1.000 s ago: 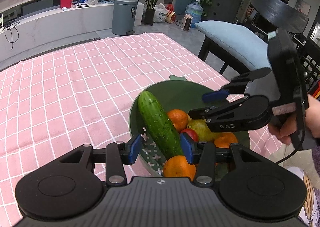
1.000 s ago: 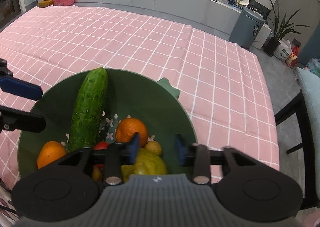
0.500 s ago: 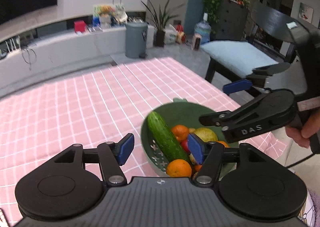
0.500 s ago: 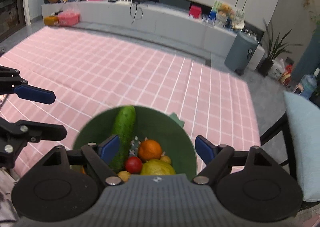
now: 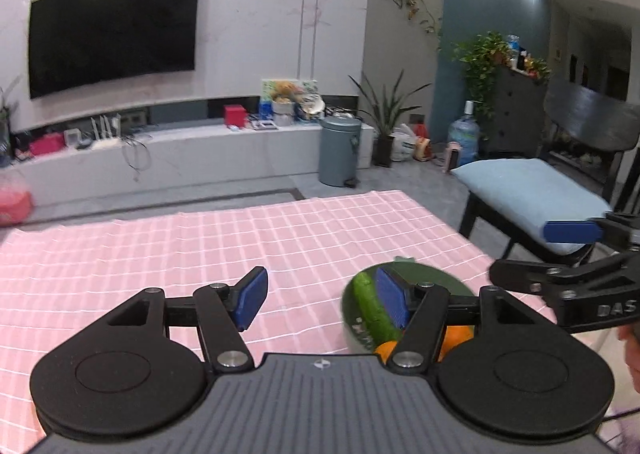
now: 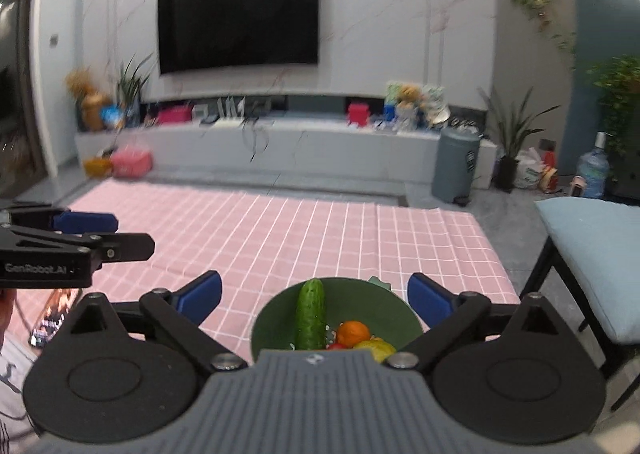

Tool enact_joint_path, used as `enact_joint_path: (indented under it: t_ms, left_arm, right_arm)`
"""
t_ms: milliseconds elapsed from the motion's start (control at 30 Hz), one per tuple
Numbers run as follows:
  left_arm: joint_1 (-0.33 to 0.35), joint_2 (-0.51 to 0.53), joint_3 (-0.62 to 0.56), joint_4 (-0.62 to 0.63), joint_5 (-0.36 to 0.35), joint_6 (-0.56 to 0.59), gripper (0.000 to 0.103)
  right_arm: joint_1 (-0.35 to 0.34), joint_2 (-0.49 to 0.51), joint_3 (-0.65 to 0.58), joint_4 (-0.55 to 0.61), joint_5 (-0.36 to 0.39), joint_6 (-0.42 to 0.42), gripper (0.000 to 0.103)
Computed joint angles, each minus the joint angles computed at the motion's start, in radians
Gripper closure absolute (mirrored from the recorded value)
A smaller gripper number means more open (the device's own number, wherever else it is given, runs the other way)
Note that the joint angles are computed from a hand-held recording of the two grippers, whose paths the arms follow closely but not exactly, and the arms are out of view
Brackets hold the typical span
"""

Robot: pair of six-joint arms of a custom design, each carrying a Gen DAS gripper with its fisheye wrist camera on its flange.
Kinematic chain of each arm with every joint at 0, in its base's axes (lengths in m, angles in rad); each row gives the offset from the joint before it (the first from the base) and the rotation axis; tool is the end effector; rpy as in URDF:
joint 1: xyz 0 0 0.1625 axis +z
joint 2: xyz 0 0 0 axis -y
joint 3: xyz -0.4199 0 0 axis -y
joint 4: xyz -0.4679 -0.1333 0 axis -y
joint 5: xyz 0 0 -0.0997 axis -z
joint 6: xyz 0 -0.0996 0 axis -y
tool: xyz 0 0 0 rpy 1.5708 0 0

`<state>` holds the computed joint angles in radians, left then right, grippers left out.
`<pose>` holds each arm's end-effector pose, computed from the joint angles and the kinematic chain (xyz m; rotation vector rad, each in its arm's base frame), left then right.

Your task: Organize fruits

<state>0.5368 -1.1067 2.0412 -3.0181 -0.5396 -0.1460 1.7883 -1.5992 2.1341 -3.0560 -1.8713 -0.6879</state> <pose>-0.3848 -0.4835 0.1660 0.6687 2.1888 -1.2070 0.2149 -0.4912 0.3695 0.8863 -2.2519 1.1220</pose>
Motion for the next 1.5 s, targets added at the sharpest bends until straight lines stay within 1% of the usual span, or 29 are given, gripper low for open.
enact_joint_path:
  t_ms: [67, 133, 200, 233, 267, 333, 400, 467, 567, 733, 833, 867, 1033, 1133, 1267, 1400, 1500]
  left_arm:
    - [-0.016, 0.016, 0.011, -0.025, 0.055, 0.016, 0.030]
    - [-0.032, 0.025, 0.025, -0.021, 0.100, -0.007, 0.030]
    - [-0.042, 0.028, 0.041, -0.017, 0.123, -0.031, 0.030]
    - [-0.045, 0.034, 0.046, -0.024, 0.134, -0.035, 0.027]
    - [-0.051, 0.036, 0.055, -0.032, 0.143, -0.034, 0.022]
    - [-0.057, 0.045, 0.071, -0.051, 0.159, -0.028, 0.017]
    - [-0.062, 0.039, 0.089, -0.028, 0.159, -0.069, 0.017]
    - [-0.058, 0.043, 0.098, -0.020, 0.151, -0.090, 0.017]
    - [-0.048, 0.047, 0.096, 0.062, 0.153, -0.154, 0.017]
    - [-0.025, 0.039, 0.086, 0.212, 0.147, -0.271, 0.017]
    - [-0.014, 0.028, 0.082, 0.346, 0.155, -0.381, 0.017]
    - [-0.011, 0.021, 0.091, 0.369, 0.153, -0.404, 0.018]
    - [0.010, 0.006, 0.079, 0.496, 0.107, -0.510, 0.018]
    - [0.019, 0.003, 0.068, 0.571, 0.089, -0.553, 0.018]
    - [0.024, 0.003, 0.060, 0.625, 0.077, -0.589, 0.018]
    - [0.027, 0.000, 0.059, 0.636, 0.069, -0.597, 0.018]
    - [0.027, -0.001, 0.059, 0.633, 0.067, -0.594, 0.018]
  right_arm:
    - [0.000, -0.017, 0.049, -0.072, 0.003, 0.017, 0.007]
    - [0.001, -0.023, 0.095, -0.154, -0.013, 0.022, 0.006]
    - [0.001, -0.023, 0.137, -0.229, -0.033, 0.022, 0.005]
    - [0.001, -0.021, 0.155, -0.262, -0.043, 0.024, 0.005]
    - [0.001, -0.018, 0.170, -0.287, -0.053, 0.027, 0.005]
    - [0.000, -0.014, 0.199, -0.325, -0.069, 0.044, 0.005]
    - [-0.007, -0.018, 0.221, -0.331, -0.075, 0.084, 0.005]
    - [-0.021, -0.030, 0.238, -0.315, -0.061, 0.140, 0.005]
    - [-0.029, -0.021, 0.251, -0.314, -0.066, 0.171, 0.005]
    - [-0.036, 0.010, 0.264, -0.358, -0.093, 0.136, 0.005]
    - [-0.045, 0.017, 0.255, -0.343, -0.094, 0.151, 0.005]
    - [-0.047, 0.019, 0.252, -0.340, -0.092, 0.155, 0.005]
    - [-0.069, 0.043, 0.246, -0.342, -0.082, 0.163, 0.005]
    - [-0.075, 0.062, 0.231, -0.326, -0.084, 0.168, 0.005]
    - [-0.068, 0.082, 0.225, -0.335, -0.094, 0.148, 0.005]
    - [-0.062, 0.090, 0.224, -0.338, -0.103, 0.129, 0.005]
    - [-0.064, 0.092, 0.223, -0.339, -0.102, 0.133, 0.005]
